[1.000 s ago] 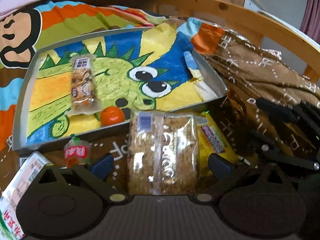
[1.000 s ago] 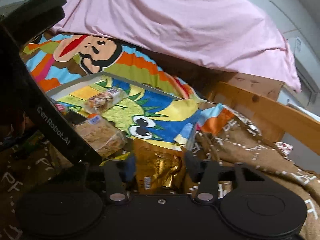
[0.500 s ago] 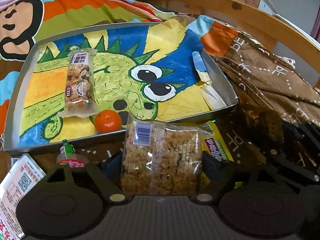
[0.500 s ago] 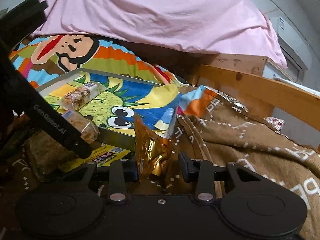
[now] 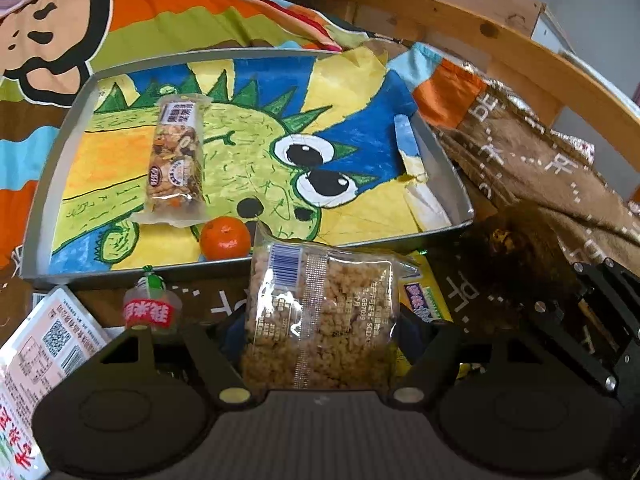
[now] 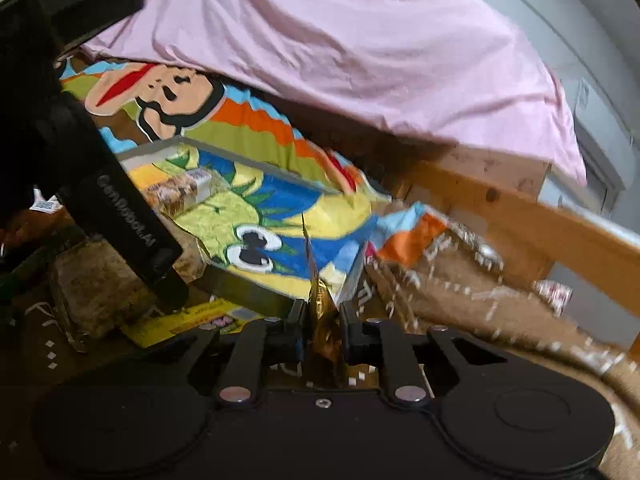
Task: Organize snacks
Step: 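Carry the rice-crispy bar and gold packet over the dinosaur tray with both tools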
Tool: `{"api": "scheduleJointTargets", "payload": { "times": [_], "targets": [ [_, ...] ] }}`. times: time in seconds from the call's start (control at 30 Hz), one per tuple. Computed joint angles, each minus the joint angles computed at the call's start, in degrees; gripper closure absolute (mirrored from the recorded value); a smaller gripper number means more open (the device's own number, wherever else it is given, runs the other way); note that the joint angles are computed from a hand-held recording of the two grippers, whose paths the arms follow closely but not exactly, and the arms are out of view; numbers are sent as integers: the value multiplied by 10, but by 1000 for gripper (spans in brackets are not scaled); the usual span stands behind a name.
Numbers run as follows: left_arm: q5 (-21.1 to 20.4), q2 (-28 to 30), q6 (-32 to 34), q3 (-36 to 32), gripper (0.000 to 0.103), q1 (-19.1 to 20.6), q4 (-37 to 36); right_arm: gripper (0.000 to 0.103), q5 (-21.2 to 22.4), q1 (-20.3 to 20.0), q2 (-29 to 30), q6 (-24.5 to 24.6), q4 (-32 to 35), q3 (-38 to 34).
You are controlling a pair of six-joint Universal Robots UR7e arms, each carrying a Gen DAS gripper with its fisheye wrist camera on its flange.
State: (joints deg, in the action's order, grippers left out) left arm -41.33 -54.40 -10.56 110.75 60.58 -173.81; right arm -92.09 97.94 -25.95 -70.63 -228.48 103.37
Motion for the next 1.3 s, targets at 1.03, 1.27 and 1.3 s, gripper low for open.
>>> {"api": "scheduleJointTargets", "payload": {
  "times": [1.03,1.27,1.3],
  "targets": [
    [-54,81,178,-183,27,63,-157,87,-12,54,19,170,209,-182],
    [-64,94,149,-201,27,81,-140,87,-54,65,24,213,318,-232],
    [-66,93,143,-202,27,83,-135,87,-60,67,25,219,335,-241]
  ]
}}
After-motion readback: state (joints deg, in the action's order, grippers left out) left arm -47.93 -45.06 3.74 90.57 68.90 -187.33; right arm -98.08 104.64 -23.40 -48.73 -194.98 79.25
